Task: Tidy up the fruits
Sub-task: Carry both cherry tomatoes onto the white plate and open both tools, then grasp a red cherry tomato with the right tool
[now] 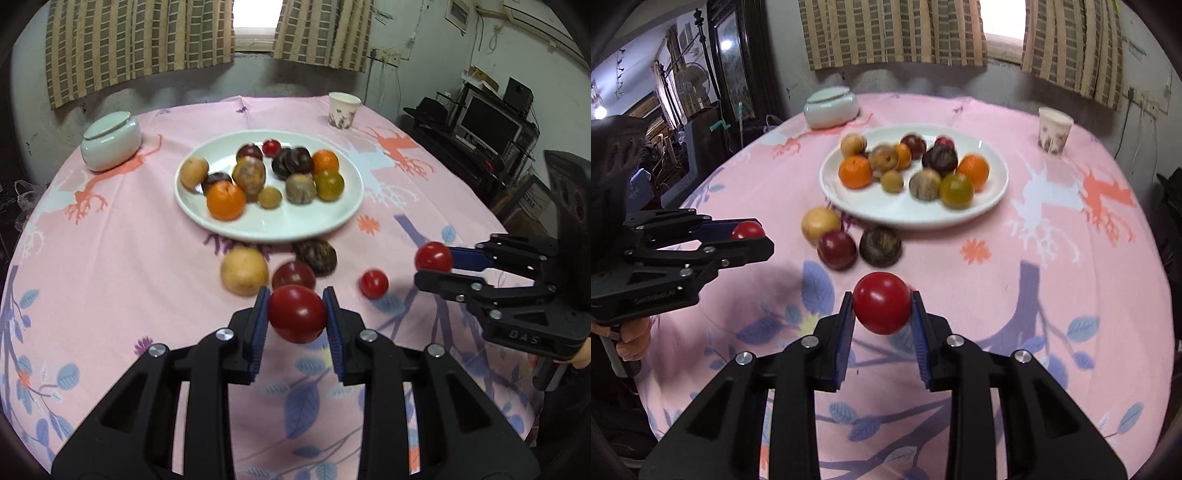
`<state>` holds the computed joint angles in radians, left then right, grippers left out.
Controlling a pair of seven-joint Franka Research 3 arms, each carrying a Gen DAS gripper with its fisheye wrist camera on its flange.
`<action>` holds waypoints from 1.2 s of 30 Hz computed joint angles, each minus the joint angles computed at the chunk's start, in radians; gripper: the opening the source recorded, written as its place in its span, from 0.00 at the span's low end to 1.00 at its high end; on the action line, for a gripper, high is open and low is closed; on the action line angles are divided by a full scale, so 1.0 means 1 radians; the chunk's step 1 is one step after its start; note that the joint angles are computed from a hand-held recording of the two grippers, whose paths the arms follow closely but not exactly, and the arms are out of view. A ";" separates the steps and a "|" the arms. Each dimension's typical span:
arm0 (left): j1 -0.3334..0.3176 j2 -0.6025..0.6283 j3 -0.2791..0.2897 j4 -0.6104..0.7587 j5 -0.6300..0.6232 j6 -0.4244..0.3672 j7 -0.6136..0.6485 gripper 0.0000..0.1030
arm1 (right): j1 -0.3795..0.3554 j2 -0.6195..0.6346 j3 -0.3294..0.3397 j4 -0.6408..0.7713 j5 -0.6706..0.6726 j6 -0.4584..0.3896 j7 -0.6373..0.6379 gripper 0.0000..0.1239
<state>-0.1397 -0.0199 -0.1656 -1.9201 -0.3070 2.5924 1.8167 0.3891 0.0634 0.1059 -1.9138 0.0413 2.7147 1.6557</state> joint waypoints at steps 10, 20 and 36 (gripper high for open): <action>0.019 0.338 -0.020 0.482 0.180 -0.133 -0.173 0.29 | 0.016 0.284 -0.043 0.430 -0.053 -0.097 0.008 0.24; -0.009 0.708 -0.017 1.001 0.333 -0.342 -0.318 0.29 | 0.056 0.625 -0.093 0.884 -0.035 -0.284 0.002 0.25; 0.075 0.342 -0.054 0.441 0.283 -0.049 -0.359 0.85 | 0.097 0.299 -0.147 0.398 -0.153 -0.098 0.128 0.56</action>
